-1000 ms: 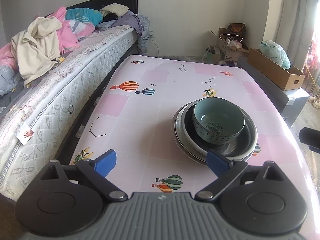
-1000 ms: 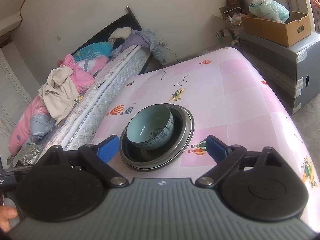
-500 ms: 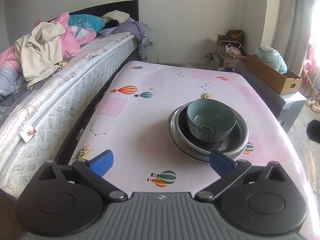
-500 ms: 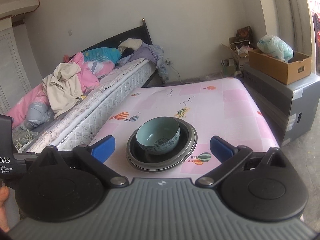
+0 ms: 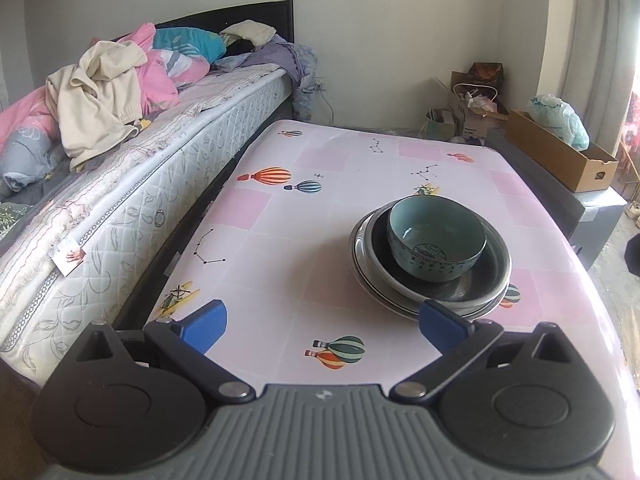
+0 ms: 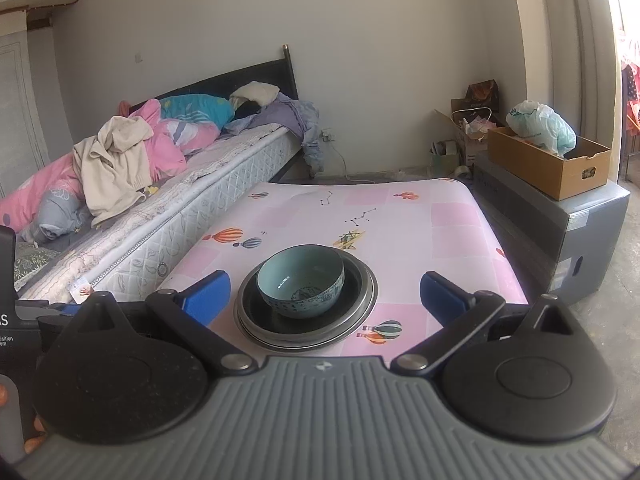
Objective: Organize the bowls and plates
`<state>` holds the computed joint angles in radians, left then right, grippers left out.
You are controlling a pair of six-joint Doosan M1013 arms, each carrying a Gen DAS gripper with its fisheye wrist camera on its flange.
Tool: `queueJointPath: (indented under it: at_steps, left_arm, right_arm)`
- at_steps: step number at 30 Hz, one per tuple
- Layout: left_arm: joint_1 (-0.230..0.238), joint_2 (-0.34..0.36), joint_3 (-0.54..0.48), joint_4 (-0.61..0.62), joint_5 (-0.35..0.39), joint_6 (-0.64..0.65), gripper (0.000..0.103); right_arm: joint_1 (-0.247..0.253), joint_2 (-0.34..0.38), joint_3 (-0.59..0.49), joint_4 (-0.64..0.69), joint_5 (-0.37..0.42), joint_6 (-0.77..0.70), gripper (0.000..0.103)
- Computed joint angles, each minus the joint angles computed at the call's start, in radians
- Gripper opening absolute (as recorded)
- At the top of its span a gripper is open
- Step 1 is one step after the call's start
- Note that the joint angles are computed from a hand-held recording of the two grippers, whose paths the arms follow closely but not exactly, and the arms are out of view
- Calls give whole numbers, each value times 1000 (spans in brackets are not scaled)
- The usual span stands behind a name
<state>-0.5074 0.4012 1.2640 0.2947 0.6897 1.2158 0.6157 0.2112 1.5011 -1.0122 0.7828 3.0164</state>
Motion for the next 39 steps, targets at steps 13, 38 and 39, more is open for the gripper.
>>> queueJointPath:
  at_steps: [13,38,39]
  left_arm:
    - [-16,54,-50,93,54,-30,103]
    - [19,77,-119,-80,223,42,103]
    - [19,75,-118,-81,222,43,103]
  right_arm:
    - [-5,65,-57,24,138,-73,102]
    - [-38,169,-192,362,204,-229,102]
    - [-37,171,-195,364,205,-230,102]
